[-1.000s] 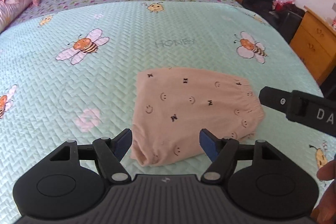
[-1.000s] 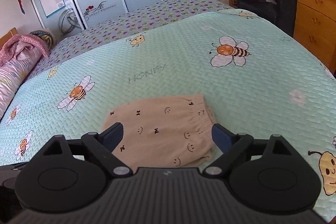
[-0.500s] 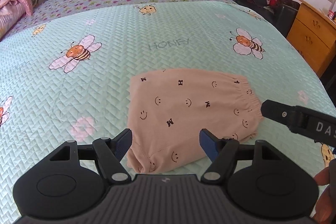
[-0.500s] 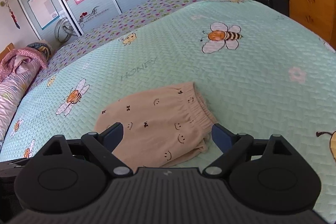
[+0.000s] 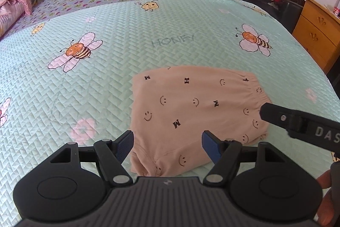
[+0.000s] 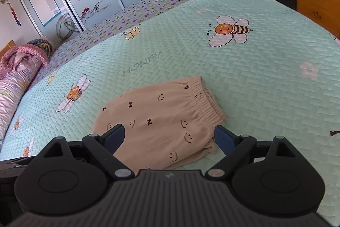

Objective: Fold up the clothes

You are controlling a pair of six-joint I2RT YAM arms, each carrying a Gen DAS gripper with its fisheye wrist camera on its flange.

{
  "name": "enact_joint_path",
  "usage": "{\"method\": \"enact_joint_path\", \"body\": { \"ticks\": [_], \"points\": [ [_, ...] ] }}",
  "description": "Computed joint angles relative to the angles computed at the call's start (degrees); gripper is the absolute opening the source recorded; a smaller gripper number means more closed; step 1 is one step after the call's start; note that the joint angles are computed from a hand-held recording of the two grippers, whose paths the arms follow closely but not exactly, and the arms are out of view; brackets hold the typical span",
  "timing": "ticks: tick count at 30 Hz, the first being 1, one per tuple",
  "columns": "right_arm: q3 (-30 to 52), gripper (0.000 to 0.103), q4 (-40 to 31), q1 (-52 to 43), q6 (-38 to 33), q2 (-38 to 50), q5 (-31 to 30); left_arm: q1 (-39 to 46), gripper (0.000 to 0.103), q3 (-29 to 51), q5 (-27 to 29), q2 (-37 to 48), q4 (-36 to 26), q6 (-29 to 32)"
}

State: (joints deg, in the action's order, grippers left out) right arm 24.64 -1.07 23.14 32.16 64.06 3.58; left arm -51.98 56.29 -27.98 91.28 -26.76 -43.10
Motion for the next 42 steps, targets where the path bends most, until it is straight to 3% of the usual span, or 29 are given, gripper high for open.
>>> {"method": "enact_joint_path", "body": {
  "ticks": [4, 7, 12, 16, 19, 25, 28, 31, 33, 35, 38, 42],
  "points": [
    [-4.27, 0.091, 5.94, -7.94, 0.97, 0.19, -10.09, 4.87, 0.073, -4.37, 4.03, -2.94, 4.38, 2.65],
    [-7.72, 0.091, 14.06, -19.24, 2.31, 6.33, -22.89, 11.71, 0.073, -7.98, 10.61, -4.06, 8.86, 6.09],
    [-8.95, 0.091, 29.82, -35.02, 4.47, 25.07, -41.65, 26.27, 0.073, -9.54, 26.39, 0.25, 14.12, 12.83],
    [-7.65, 0.091, 40.02, -39.14, 9.05, 36.34, -49.62, 35.06, 0.073, -7.83, 40.60, 6.78, 17.97, 13.55],
    [-6.25, 0.091, 44.17, -39.06, 12.23, 40.30, -51.72, 38.27, 0.073, -5.75, 48.84, 11.48, 20.37, 13.03],
    [-0.45, 0.091, 45.68, -34.98, 15.68, 45.88, -52.09, 40.63, 0.074, -0.73, 59.35, 18.97, 22.94, 10.46],
    [2.95, 0.083, 44.55, -33.62, 15.54, 48.30, -52.30, 40.37, 0.074, 1.65, 61.53, 21.40, 23.22, 8.86],
    [4.86, 0.068, 44.57, -32.57, 16.06, 49.98, -52.08, 39.47, 0.074, 3.24, 62.76, 23.12, 24.46, 7.30],
    [5.65, 0.041, 44.37, -32.02, 16.92, 51.30, -51.85, 38.50, 0.066, 2.49, 61.75, 22.98, 26.29, 6.55],
    [4.86, 0.029, 46.46, -32.02, 17.99, 52.06, -51.81, 38.13, 0.038, 1.50, 60.12, 22.15, 26.54, 6.62],
    [2.52, 0.025, 50.93, -31.85, 19.72, 52.18, -51.42, 38.37, 0.029, -0.93, 59.70, 20.80, 28.49, 6.04],
    [-0.58, 0.022, 52.04, -31.51, 18.60, 48.39, -49.66, 37.91, 0.025, -2.49, 59.36, 18.89, 29.57, 5.56]
  ]
}}
